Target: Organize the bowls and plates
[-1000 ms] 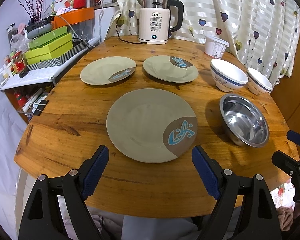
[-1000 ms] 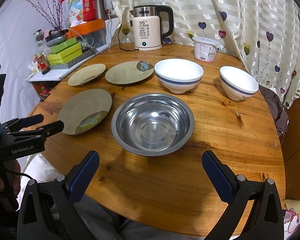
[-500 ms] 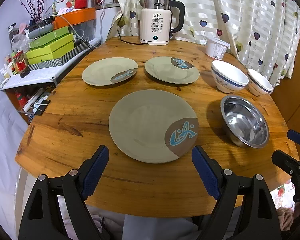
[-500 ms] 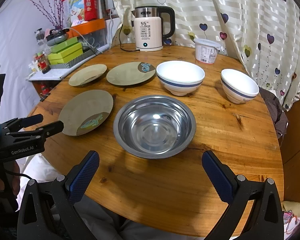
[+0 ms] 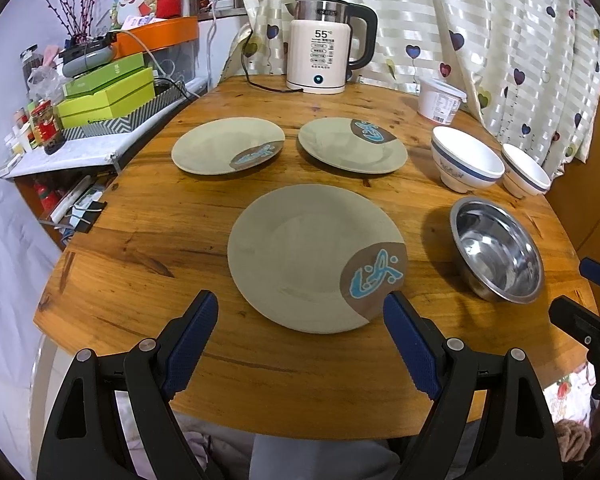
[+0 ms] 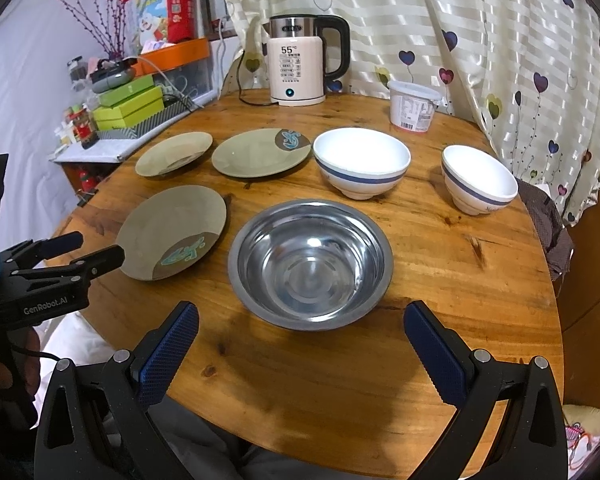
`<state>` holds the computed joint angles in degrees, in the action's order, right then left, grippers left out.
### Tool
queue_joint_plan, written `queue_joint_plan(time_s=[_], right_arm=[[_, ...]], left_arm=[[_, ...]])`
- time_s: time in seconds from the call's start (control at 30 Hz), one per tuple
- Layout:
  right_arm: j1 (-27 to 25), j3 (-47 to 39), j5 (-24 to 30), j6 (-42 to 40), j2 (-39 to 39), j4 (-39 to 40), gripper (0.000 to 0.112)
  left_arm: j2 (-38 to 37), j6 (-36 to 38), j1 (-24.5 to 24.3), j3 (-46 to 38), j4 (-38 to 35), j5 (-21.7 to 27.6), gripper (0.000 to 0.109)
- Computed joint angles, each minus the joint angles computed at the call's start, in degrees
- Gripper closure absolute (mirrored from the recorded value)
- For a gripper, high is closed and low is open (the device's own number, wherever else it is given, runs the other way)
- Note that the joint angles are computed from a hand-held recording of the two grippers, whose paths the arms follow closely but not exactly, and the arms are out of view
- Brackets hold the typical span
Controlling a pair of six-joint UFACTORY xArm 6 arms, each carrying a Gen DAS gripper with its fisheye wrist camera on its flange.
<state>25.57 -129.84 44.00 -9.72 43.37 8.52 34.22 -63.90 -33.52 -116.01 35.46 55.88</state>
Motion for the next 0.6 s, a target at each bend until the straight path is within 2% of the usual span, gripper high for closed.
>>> queue_joint_plan(time_s=[0.27, 0.4, 0.53, 0.6], right_arm=[[0.22, -6.3, 3.11, 1.78, 3.33, -2.45, 0.009], [0.16, -7.3, 2.16, 0.58, 3.95, 0.47, 0.009], [0.25, -12.84, 4.15, 0.28, 7.02, 1.48, 0.009], [0.2, -18.71, 6.73, 0.13, 10.22, 2.23, 0.009]], left_arm=[[-1.2, -1.11, 0.52, 1.69, 1.2, -0.96, 0.024], [-1.37, -1.09, 0.87, 2.2, 0.93, -1.74, 0.024], [-1.46, -1.25, 1.36, 2.36, 0.53, -2.1, 0.024], [-1.79, -1.43, 1.59, 2.99, 0.29, -2.66, 0.024]])
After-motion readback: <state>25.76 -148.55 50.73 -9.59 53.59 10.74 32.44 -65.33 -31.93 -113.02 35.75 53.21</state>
